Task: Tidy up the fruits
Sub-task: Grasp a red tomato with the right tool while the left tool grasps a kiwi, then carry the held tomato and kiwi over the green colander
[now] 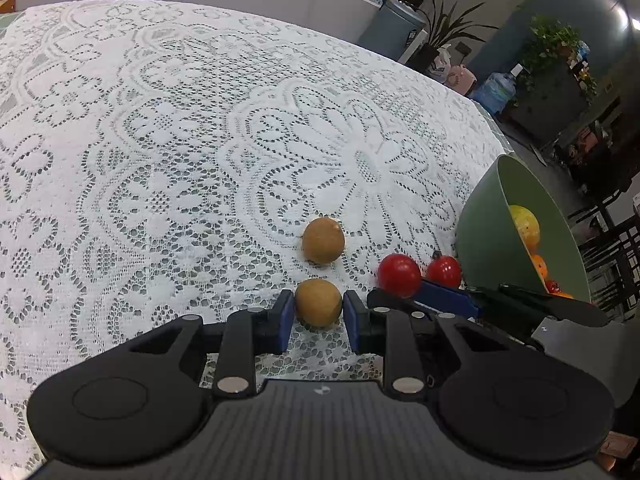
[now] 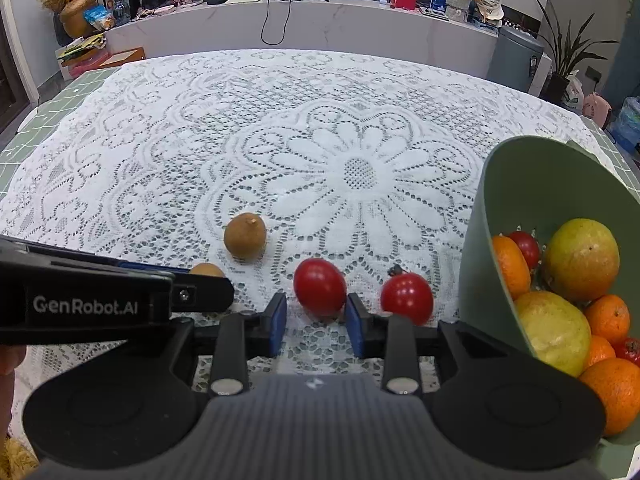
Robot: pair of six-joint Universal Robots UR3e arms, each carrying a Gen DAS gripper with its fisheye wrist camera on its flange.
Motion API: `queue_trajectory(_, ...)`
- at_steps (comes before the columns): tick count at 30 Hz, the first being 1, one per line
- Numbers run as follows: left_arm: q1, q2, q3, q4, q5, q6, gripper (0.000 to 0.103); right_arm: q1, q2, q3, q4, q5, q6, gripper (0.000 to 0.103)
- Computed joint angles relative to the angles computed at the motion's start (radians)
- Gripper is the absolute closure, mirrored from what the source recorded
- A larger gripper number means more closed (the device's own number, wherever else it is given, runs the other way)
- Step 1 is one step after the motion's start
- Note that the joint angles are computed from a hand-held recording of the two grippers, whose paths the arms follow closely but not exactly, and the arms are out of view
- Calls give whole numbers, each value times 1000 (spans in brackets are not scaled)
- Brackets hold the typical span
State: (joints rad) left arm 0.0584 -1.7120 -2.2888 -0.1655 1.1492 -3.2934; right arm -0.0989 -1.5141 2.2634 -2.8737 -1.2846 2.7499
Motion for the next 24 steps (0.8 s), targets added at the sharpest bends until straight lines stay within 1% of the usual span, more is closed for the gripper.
queue_trajectory(4, 0, 11, -5, 2, 16, -13, 74, 1, 6, 2, -18, 1, 9, 73)
queue_trajectory(6, -1, 14, -4, 0, 28, -17, 74, 2, 9, 1, -24, 1, 16, 75)
queue_trajectory(7, 2, 15, -5, 0, 27, -20, 74, 2, 10, 2, -28, 2, 19, 80)
queue_trajectory(14, 8, 22, -14, 14, 26, -30, 74, -15, -11, 18, -32, 34, 11, 81)
queue_trajectory(19, 18, 50, -32, 25, 2, -43, 74, -53, -91, 86, -69, 87, -12, 81)
queue_trajectory(24, 5, 76, -40, 62, -5, -69, 74, -130, -214, 146, -30, 174, -41, 82)
